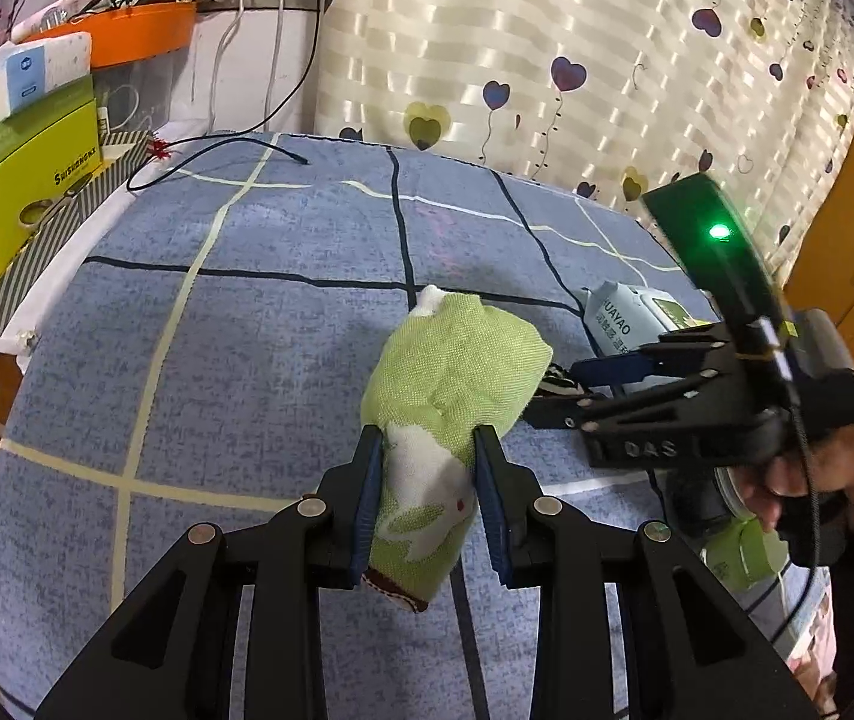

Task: Organize soft objects
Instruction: 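Grasp the black-and-white striped sock ball with the right gripper while the left holds the towel, then carry the green towel and striped sock over the white box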

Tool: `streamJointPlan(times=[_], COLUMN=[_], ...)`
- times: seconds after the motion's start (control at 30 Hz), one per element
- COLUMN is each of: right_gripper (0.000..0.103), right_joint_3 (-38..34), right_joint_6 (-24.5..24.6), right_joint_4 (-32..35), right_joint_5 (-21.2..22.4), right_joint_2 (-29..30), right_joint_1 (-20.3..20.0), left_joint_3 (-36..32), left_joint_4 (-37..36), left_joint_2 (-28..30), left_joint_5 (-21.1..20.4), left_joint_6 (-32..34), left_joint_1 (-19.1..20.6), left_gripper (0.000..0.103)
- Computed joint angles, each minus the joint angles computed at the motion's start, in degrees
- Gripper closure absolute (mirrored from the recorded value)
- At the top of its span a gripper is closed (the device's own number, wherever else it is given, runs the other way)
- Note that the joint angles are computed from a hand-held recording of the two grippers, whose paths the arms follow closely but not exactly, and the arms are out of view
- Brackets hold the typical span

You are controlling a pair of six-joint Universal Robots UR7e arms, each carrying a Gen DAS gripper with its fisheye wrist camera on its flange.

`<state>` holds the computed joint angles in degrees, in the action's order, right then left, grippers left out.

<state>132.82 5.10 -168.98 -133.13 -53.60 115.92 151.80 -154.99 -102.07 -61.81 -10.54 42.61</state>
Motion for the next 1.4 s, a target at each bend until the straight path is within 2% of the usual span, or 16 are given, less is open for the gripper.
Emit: streamJointPlan(times=[0.13,0.17,0.2,0.3,0.33,0.73,1.17,1.4], right_gripper=[0.055,0.061,0.073,0.085,0.086,0.086,0.086,0.086], right_joint_3=[-0.08,-0.04,-0.01,0.42,0.71,6.24,12.88,16.34], right_joint_6=[-0.35,-0.41,-0.57,-1.35,-1.83,-2.62,1.22,4.65], right_joint_4=[-0.5,-0.9,-1.17,-2.7,-3.45,-13.64,-18.46,-19.14], right_joint_5=[0.52,0.38,0.03,0.29,0.16,-1.96,-2.78,-3.89], right_joint_2=[0.32,0.68,0.84,0.57,0.3,-3.41,-9.81,-13.58], right_joint_1=[-1.33,-1.32,-1.31,-0.84,-0.25,8.97,17.88,20.8], left_joint_3=[-0.13,-0.16,-0.17,-0.02,0.05,1.46,2.99,3.52], left_joint_4=[-0.11,-0.14,-0.08,0.37,0.55,3.09,10.58,12.75], left_joint_2=[0.24,0.32,0.39,0.22,0.05,-4.64,-9.98,-10.72], left_joint_5=[-0.13,-0.29,-0.37,-0.28,-0.22,1.25,2.15,1.88], left_joint_6=[-0.23,-0.3,-0.45,-1.0,-1.2,-6.67,-15.07,-19.04], left_joint_1=[0.15,0.24,0.24,-0.18,-0.31,-4.91,-14.96,-20.26], left_gripper=[0.072,0.072,0.072,0.072,0.072,0.072,0.072,0.072])
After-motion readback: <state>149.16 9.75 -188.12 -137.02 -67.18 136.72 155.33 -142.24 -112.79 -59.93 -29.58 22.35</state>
